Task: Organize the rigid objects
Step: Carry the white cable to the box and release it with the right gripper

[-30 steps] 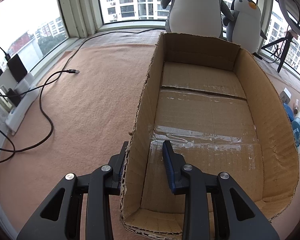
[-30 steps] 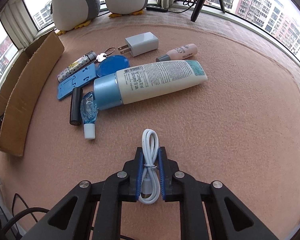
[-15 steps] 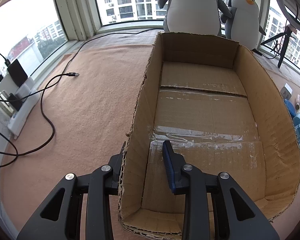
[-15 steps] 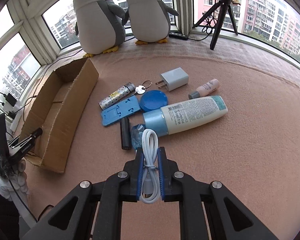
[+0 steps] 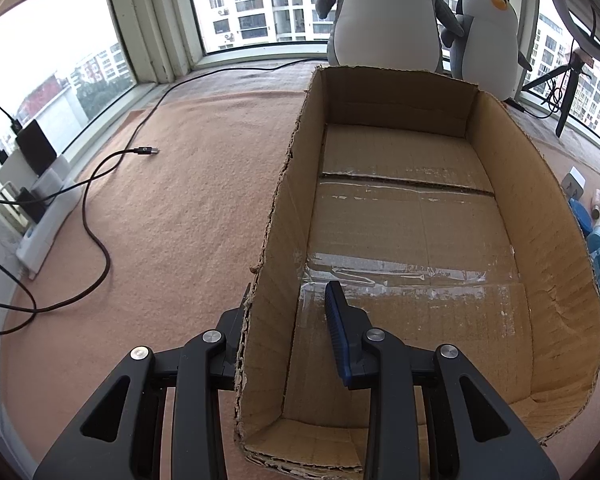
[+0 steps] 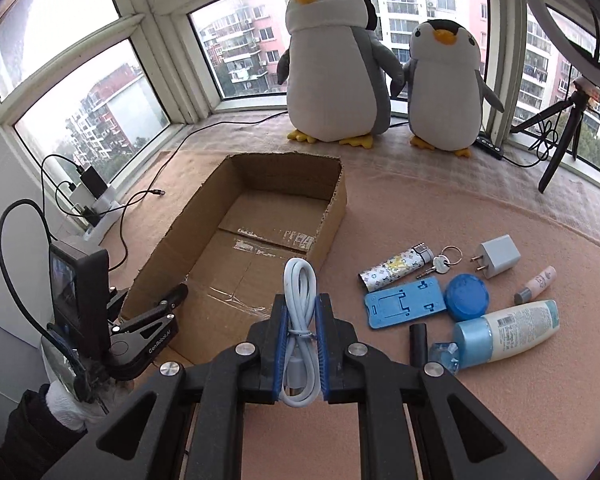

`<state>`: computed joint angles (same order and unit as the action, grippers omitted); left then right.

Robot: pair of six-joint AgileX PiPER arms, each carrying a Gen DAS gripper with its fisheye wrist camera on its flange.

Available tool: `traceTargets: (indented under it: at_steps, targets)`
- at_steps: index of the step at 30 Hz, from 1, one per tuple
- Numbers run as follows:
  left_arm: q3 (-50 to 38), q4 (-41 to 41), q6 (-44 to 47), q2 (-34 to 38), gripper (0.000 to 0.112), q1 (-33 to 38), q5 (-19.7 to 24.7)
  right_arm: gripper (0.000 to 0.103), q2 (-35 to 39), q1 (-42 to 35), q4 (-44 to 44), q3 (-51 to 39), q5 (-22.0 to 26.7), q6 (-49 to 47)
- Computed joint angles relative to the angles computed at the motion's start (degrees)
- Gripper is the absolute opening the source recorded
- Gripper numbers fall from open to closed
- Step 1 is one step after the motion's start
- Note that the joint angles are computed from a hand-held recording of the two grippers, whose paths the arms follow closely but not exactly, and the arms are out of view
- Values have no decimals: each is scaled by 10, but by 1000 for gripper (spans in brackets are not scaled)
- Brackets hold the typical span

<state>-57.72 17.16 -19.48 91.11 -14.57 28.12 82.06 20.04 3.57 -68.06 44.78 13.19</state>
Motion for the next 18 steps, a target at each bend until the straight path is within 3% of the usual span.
traceTargets:
  at_steps: [18]
  targets:
    - [-1, 1, -2, 1, 30, -1, 0, 12, 94, 49, 17, -67, -14, -3]
